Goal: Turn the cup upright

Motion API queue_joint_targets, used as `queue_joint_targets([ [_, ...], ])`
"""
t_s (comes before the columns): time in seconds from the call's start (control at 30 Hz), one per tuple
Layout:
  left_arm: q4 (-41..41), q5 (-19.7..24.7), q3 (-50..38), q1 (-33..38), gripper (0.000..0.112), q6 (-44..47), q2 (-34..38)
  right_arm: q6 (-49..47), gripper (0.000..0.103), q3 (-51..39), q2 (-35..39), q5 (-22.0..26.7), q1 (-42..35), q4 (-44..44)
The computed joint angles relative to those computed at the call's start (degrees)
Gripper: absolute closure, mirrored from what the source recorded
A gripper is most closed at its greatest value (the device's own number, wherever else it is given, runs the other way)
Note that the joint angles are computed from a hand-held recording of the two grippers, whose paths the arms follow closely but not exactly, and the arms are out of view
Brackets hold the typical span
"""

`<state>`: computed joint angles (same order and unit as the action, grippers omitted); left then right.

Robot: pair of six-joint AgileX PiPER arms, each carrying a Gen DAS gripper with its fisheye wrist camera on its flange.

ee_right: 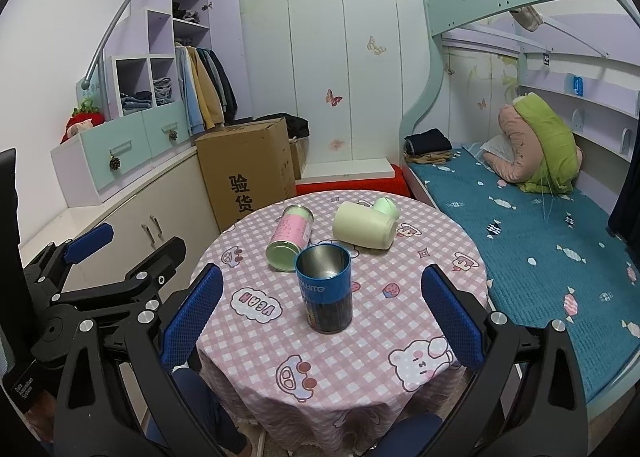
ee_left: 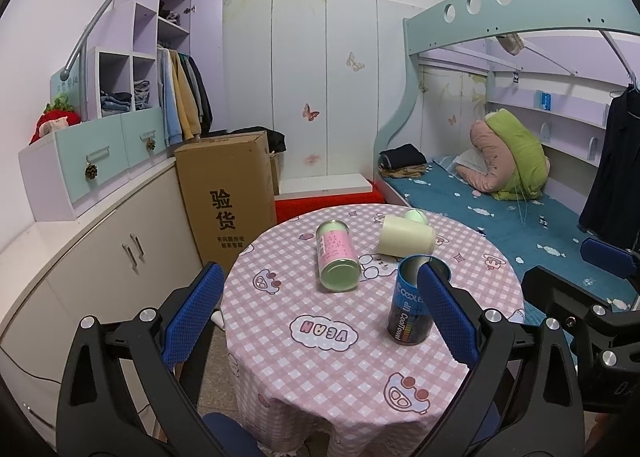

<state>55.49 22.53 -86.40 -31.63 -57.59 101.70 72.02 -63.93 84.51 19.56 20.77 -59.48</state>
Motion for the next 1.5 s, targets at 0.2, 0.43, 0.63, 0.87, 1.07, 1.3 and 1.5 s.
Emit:
queue_joint_targets([
  [0.2, -0.2, 0.0, -0.2, 0.0, 0.015, 0.0, 0.2, 0.4, 0.007, 0.0, 0.2, -0.2, 0.0, -0.3],
  [0.43, -0.3, 0.2, -0.3, 0.0, 0.015, 0.3, 0.2, 0.1, 0.007, 0.0, 0.2, 0.0, 0.1, 0.0],
  [0.63, -0.9, 0.2, -0.5, 0.2, 0.015, 0.8, 0.3, -0.4, 0.007, -0.4, 0.7, -0.1, -0.1, 0.5],
  [0.87, -0.4, 0.1, -0.5, 0.2, 0.015, 0.4, 0.4, -0.5, 0.007, -0.4, 0.6, -0.1, 0.0, 0.6],
  [1.07, 0.2, 0.1, -0.3, 0.1, 0.015, -0.3, 0.4, 0.3, 0.007, -0.4, 0.9, -0.3, -0.1, -0.2],
  [1.3, -0.6, 0.1, -0.6, 0.2, 0.015, 0.5, 0.5, -0.5, 0.007, -0.6, 1.0, -0.1, -0.2, 0.5],
  [1.5, -0.9, 0.1, -0.9, 0.2, 0.015, 0.8, 0.6, -0.3, 0.007, -0.3, 1.2, -0.5, -0.5, 0.5],
])
